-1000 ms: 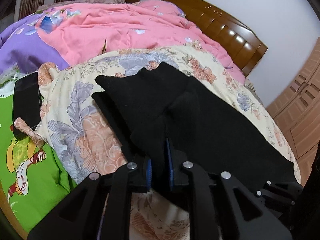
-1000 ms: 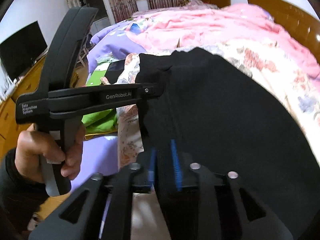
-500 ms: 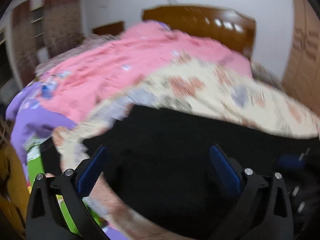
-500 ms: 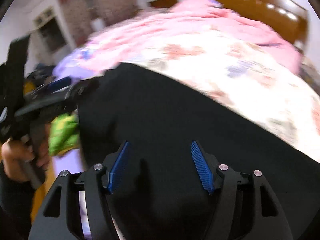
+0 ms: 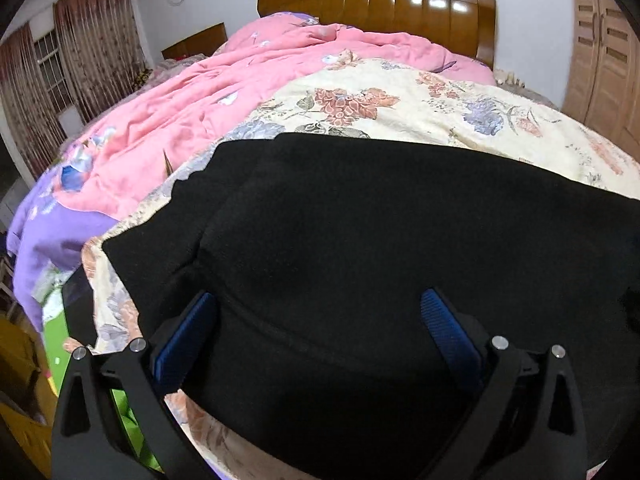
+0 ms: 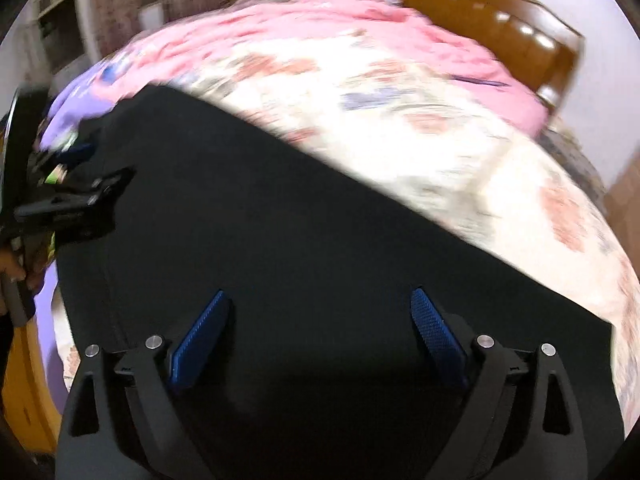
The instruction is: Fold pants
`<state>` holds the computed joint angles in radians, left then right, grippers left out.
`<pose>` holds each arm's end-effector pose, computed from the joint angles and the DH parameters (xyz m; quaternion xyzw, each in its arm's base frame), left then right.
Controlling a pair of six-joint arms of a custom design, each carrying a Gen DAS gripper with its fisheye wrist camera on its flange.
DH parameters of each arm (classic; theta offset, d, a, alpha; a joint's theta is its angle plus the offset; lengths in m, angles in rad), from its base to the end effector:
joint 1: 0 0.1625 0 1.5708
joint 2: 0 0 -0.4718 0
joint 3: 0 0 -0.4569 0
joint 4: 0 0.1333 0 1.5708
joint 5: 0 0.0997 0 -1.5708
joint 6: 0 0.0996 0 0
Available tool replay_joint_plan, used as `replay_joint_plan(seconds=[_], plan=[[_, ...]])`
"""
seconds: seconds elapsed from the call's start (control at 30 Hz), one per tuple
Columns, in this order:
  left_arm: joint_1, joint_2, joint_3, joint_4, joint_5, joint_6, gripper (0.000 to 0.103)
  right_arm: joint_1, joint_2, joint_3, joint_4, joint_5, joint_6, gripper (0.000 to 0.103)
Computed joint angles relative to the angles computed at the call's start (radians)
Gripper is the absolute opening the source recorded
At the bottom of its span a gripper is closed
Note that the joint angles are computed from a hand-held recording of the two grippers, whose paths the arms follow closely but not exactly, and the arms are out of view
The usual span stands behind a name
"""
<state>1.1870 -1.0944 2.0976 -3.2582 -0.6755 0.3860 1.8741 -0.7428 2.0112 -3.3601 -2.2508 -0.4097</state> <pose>-0.0210 -0.6155 0.2113 0.1843 0.8416 -0.3020 0.4081 0.2492 -0.5597 0.0279 0.2374 -0.8837 0.2253 0.3347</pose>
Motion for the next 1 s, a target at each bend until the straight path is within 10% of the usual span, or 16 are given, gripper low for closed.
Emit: replay_joint_plan(seconds=[0.1, 0.2, 0.37, 0.63, 1.0], plan=[[0.007, -0.001, 0.004, -0.011, -0.011, -0.007, 0.102, -0.034, -0.032, 0.041, -0.079, -0.083, -0.012, 0.090], [0.000, 0.010, -0.003, -0.005, 0.022, -0.027, 0.102, -0.096, -0.121, 0.110, -0.053, -0.012, 0.044, 0.095], [-0.129, 0.018, 0.048, -0.087, 0.151, -0.029, 0.097, -0.085, -0.267, 0.248, -0.141, -0.055, 0.018, 0.095], [-0.373, 0.146, 0.050, 0.158, -0.268, 0.013, 0.099, -0.193, -0.674, 0.590, -0.213, -0.189, 0.100, 0.096], [-0.457, 0.497, -0.182, 0.254, -0.380, 0.013, 0.102, -0.269, -0.788, 0.690, -0.112, -0.194, 0.097, 0.099]])
